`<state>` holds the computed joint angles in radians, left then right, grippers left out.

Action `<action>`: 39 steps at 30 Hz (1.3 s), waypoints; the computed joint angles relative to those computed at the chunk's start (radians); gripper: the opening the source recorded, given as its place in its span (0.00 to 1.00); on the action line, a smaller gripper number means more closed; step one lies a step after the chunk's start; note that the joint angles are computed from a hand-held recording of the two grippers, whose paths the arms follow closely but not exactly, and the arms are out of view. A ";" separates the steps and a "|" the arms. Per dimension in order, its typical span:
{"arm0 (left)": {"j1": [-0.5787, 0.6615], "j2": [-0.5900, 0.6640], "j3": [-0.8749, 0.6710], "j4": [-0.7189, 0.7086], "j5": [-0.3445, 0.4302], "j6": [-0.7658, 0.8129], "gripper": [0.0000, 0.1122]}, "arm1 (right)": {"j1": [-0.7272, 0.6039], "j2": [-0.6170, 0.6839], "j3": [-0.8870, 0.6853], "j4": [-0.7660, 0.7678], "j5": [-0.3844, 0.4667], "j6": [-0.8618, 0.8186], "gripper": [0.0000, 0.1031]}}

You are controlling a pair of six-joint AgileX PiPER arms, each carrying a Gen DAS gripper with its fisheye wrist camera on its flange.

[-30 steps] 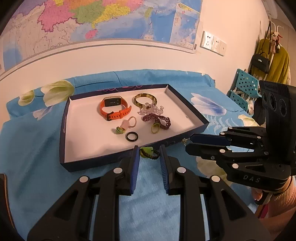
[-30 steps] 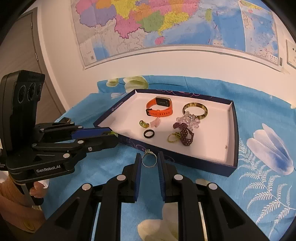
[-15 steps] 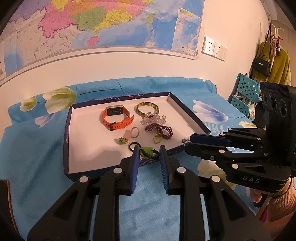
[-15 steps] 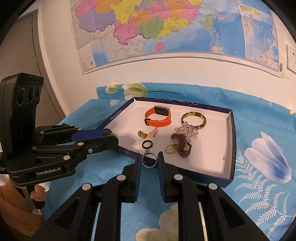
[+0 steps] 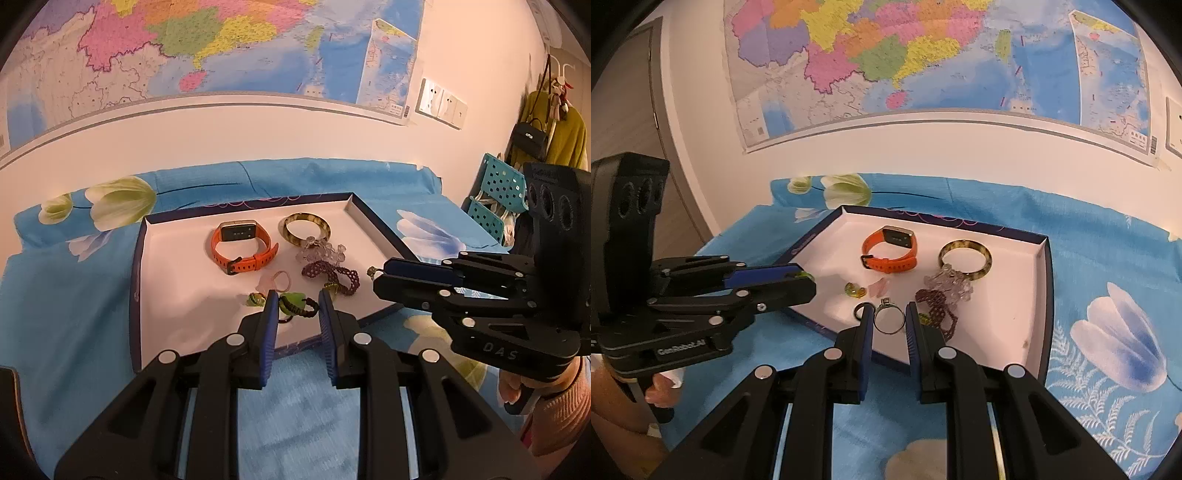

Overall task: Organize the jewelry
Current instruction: 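Carry the green ring and silver ring over the navy box with both tools, then lower both rings into the box and open both tools to release them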

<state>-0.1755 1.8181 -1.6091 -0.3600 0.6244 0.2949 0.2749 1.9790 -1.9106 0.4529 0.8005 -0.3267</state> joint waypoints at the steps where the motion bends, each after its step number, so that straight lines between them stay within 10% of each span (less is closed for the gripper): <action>1: 0.001 0.004 -0.005 0.000 -0.001 0.001 0.20 | -0.001 0.009 -0.012 -0.003 0.004 0.001 0.15; 39: 0.004 0.182 -0.236 0.132 0.080 -0.104 0.20 | -0.011 0.180 -0.290 -0.047 0.129 0.077 0.15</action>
